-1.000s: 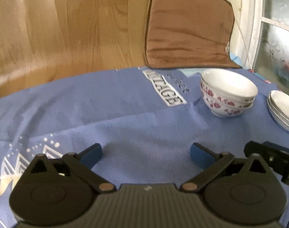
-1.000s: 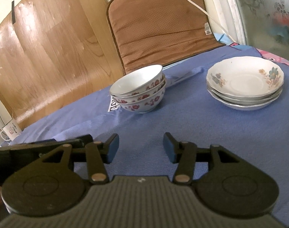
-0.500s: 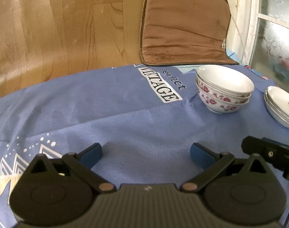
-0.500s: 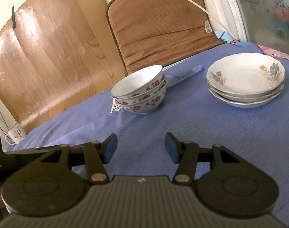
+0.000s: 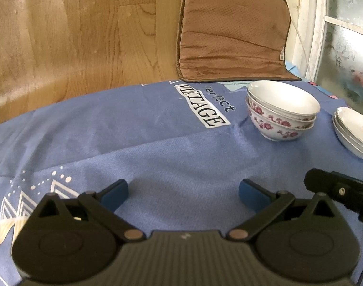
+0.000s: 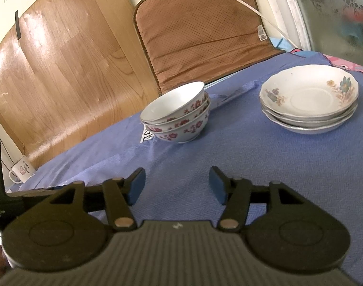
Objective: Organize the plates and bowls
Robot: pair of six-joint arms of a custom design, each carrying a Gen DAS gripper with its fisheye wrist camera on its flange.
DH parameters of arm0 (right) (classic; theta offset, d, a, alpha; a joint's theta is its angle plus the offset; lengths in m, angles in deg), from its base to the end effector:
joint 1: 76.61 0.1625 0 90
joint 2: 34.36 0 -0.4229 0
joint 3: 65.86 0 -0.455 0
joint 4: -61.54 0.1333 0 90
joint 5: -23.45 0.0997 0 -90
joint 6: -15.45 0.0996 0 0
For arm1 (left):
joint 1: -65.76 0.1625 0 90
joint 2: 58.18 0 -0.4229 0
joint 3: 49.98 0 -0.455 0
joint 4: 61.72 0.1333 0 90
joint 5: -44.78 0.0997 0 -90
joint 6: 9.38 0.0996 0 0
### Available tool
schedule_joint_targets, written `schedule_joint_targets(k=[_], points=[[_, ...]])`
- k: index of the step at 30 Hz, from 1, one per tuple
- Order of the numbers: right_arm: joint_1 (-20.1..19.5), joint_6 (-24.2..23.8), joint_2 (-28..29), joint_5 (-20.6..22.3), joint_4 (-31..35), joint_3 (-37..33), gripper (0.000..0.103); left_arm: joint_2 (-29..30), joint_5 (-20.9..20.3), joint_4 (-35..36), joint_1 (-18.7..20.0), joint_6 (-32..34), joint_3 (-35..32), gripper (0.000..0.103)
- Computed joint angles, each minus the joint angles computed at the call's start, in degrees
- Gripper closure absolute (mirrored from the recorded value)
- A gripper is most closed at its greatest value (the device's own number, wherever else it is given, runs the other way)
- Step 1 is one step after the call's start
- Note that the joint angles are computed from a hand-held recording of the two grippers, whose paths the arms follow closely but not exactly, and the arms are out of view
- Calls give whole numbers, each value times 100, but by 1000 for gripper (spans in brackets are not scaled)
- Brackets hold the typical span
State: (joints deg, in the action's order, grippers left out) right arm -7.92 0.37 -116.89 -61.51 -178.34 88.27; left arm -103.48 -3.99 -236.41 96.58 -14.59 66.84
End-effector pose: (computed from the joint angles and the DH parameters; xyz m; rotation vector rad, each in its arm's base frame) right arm 0.0175 -0.3460 0.2275 -0.0410 -2.2093 1.7377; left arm -0.3754 -0.4556 -0.0187 1.0569 2.3192 -0.7591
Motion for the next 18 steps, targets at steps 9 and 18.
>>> schedule_joint_targets(k=[9, 18], points=[[21, -16, 18, -48, -14, -9, 40, -101, -152, -42, 64, -67, 41, 0], [125, -561, -602, -155, -544, 91, 41, -345, -565, -32, 183, -583, -114, 3]])
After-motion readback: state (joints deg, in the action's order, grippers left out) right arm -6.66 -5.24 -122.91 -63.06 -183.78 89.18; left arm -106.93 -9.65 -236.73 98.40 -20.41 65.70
